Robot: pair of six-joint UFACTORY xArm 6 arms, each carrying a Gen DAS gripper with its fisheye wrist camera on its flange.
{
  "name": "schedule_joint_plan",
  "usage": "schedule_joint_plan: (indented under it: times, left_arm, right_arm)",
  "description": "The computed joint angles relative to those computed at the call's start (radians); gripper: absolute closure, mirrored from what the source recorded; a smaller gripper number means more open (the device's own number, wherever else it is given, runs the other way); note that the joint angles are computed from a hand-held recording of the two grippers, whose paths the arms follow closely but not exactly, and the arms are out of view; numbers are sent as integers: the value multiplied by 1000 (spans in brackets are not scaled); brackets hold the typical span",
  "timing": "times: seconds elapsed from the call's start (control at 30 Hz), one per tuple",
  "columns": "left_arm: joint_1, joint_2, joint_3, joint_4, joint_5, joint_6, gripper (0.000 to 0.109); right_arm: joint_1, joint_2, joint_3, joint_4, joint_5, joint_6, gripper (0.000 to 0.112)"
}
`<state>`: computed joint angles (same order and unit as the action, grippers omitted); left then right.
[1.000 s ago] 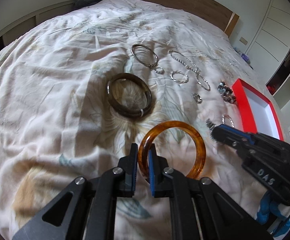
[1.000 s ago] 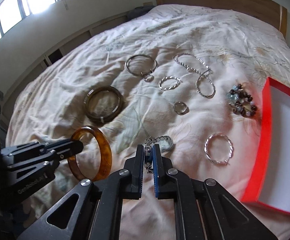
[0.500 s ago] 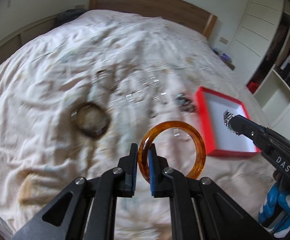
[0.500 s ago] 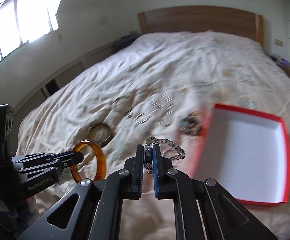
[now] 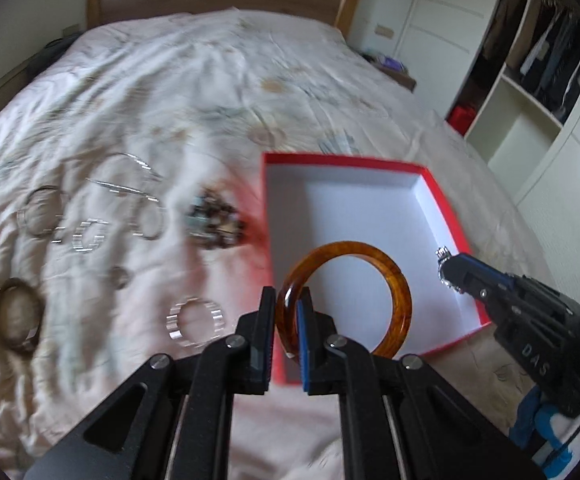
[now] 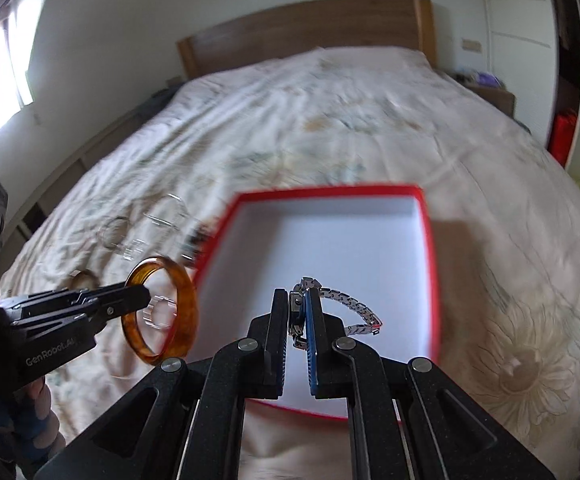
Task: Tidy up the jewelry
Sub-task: 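Carry both items into the red box and open both tools to release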
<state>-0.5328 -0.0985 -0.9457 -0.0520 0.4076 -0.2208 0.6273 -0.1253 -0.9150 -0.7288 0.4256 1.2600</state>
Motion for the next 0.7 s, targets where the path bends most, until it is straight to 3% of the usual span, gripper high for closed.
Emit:
schedule_joint_plan:
  times: [0.3,0.6,0.7]
  left_arm:
    - [-49,163,-84,-17,13,1,99]
    - [-61,171,-82,-88,4,70,99]
    - [-60,173,-88,-111,8,88,97]
  right_arm:
    - [-49,10,67,38,-6,-28,103]
    - [-34,16,62,66,36,-53,102]
    - [-28,11,58,58,53,-40,96]
